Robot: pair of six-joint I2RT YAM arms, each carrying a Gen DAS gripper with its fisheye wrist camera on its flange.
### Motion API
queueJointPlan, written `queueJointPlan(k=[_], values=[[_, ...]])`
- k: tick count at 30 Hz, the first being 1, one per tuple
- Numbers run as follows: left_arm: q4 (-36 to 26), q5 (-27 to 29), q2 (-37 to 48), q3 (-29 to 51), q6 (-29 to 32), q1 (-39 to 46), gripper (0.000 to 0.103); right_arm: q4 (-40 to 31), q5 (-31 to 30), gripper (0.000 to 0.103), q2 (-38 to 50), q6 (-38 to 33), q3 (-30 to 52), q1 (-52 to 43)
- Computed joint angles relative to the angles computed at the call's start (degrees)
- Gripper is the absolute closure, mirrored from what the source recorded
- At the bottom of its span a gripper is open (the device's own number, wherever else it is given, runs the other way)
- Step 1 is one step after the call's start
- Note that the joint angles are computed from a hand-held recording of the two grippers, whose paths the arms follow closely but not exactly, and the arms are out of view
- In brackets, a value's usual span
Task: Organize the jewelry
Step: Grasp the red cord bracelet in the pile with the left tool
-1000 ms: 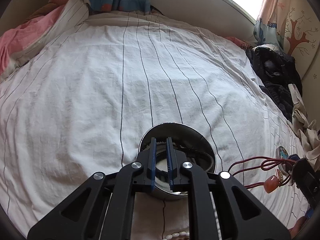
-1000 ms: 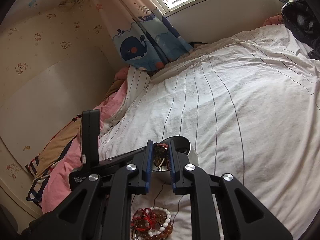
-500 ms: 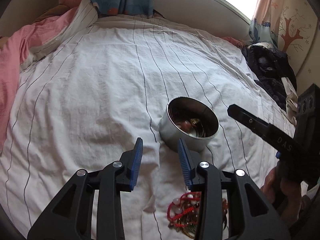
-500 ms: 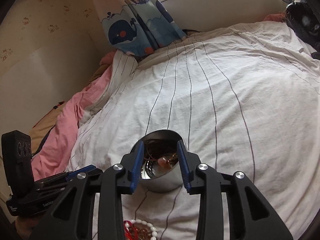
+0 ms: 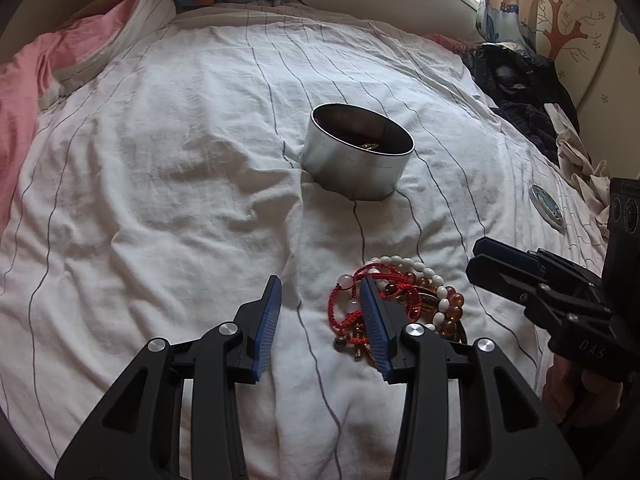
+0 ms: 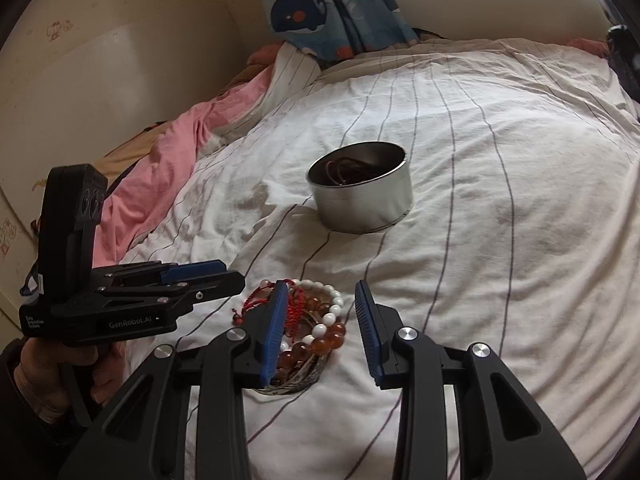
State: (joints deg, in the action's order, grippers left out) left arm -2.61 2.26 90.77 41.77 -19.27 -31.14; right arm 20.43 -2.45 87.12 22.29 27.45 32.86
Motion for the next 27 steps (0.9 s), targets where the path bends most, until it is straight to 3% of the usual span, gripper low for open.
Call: queueJointPlan(k=[9,17,20,22,27], values=[[-0.3,-3.5,0.8,1.5,7.8,-5.9,0.063,4.2,1.7,0.072,0.1,0.7,-2.3,0.2],[1.7,-0.8,3.5,2.6,7.4,-5.6,0.068,7.2,-0.7,0.071,0.6,2.7,-3.7,-2.2],[1.0,0.3,5.8,4.1,7.8,-5.8,0.077,7.8,-0.8,0.071,0.3,2.8,-4.1,-2.3],[0.9,0.1,5.6,4.2,8.3,-6.3,0.094,8.2,-0.7,0.071,0.2,2.9,-4.3,-2.4],[1.8,2.5,2.6,2.3,7.8,-5.2,0.098,8.1,-0.3,0.071,0.5,2.0,-4.1,-1.7]])
